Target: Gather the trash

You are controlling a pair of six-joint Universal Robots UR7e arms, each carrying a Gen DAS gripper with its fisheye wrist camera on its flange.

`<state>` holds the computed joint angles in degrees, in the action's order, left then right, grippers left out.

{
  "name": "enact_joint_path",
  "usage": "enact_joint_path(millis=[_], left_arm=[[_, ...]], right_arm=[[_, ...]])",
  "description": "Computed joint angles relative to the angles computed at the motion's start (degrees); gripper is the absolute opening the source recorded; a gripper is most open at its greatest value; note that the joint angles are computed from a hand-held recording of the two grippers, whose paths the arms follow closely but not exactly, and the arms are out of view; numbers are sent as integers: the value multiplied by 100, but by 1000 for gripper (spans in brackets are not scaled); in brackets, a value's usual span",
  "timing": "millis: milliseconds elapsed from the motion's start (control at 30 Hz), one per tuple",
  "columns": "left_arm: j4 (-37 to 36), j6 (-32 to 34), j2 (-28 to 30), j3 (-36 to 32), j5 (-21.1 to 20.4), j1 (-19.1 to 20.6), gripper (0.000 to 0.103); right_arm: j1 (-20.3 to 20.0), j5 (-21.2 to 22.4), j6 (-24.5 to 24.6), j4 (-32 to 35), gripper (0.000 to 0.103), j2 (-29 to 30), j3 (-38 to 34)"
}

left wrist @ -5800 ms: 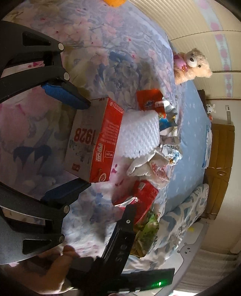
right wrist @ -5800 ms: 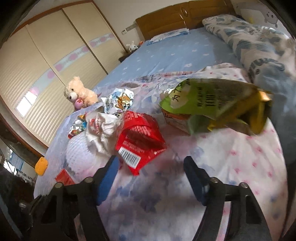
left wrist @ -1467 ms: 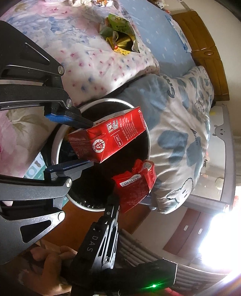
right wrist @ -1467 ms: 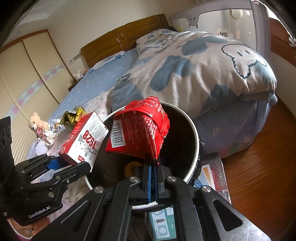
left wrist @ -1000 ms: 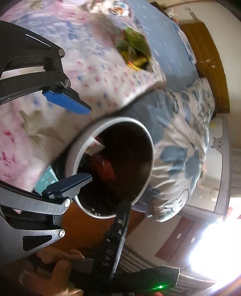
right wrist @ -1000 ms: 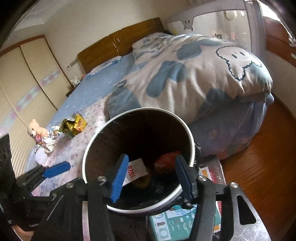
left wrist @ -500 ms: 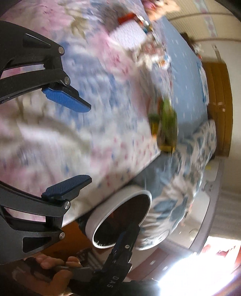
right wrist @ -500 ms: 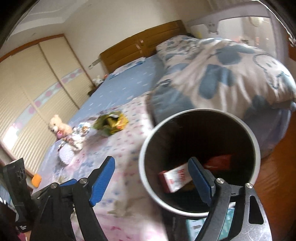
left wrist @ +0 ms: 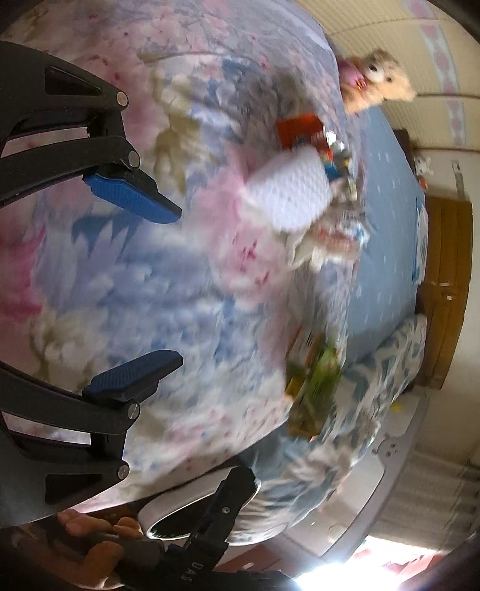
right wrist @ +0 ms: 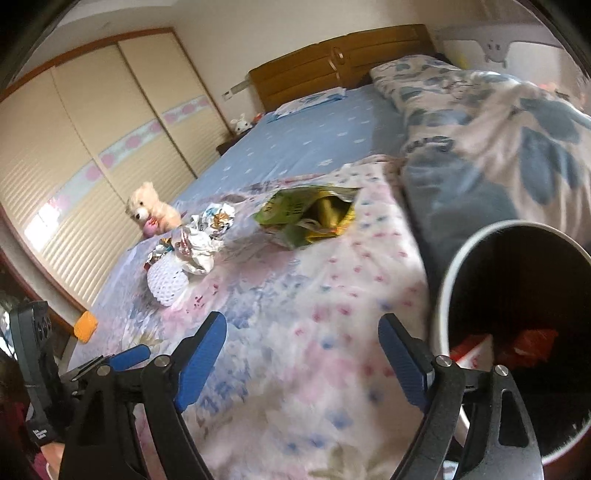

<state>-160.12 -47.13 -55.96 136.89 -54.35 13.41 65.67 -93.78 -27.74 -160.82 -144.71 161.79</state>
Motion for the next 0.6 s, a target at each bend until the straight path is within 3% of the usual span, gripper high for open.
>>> enact_joint_path(millis=[200,600], left_arm=[[135,-28,-151,-56,237,347,73],[-21,382,-107,-413,458,1058,74]], right_arm=[[460,-392,202,-1173,86,1448,-185],[122,104,543,-1901,86,2662,-760]])
